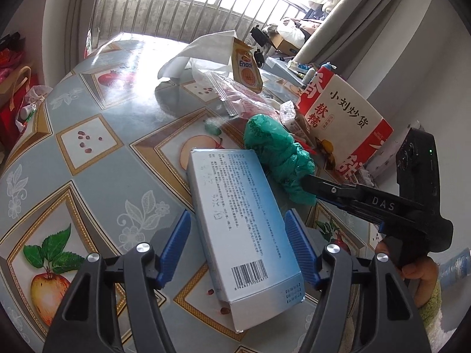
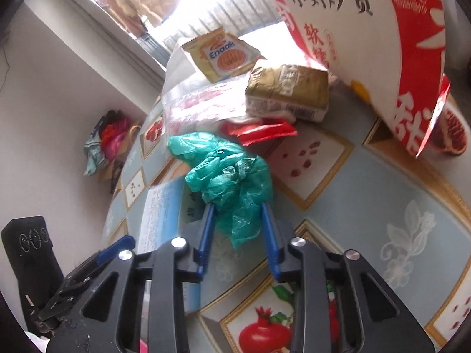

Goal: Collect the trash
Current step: 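Move the right gripper to the green plastic bag on the table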

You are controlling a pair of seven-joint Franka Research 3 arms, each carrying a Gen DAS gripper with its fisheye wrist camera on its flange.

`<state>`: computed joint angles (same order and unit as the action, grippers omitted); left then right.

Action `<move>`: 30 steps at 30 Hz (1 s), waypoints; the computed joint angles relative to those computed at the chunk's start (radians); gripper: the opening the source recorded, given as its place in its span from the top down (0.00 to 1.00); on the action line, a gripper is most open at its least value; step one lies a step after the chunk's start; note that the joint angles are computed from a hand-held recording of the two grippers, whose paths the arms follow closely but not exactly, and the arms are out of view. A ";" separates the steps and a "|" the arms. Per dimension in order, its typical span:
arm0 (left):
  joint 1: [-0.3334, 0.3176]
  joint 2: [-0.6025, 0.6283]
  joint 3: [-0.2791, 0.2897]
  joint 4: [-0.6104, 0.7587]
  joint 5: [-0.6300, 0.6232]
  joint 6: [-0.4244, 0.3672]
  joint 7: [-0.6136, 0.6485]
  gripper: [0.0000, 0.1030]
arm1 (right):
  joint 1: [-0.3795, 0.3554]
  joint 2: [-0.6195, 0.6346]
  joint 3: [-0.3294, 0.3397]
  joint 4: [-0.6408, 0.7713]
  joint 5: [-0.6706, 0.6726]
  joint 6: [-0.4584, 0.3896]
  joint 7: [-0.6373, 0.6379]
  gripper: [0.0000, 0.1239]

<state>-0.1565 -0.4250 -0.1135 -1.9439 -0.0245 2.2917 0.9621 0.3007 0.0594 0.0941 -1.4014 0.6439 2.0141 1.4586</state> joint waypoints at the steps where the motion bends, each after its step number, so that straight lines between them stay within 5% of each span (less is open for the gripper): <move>1: -0.001 -0.001 0.001 -0.002 -0.001 0.001 0.002 0.37 | 0.000 -0.010 0.000 -0.011 0.002 0.004 -0.003 0.84; 6: -0.007 0.000 0.002 0.004 -0.007 -0.006 0.014 0.37 | -0.003 -0.065 -0.008 -0.066 -0.004 0.009 0.029 0.86; 12: -0.010 0.018 -0.017 0.031 0.020 -0.033 0.030 0.22 | -0.007 -0.232 -0.021 -0.223 -0.120 -0.010 0.089 0.83; 18: -0.009 0.049 -0.043 0.073 0.072 -0.077 0.039 0.15 | -0.017 -0.328 -0.041 -0.300 -0.143 -0.046 0.095 0.68; 23: -0.006 0.075 -0.059 0.104 0.120 -0.103 0.035 0.14 | -0.018 -0.332 -0.029 -0.290 -0.189 0.040 0.048 0.56; 30: 0.004 0.124 -0.079 0.152 0.198 -0.146 0.019 0.14 | 0.003 -0.241 -0.028 -0.200 -0.203 0.038 -0.070 0.54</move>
<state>-0.1526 -0.3009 -0.1922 -1.7918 0.1734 2.1452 0.9809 0.3033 -0.1814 0.0665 -1.6016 0.4412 2.0523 1.3889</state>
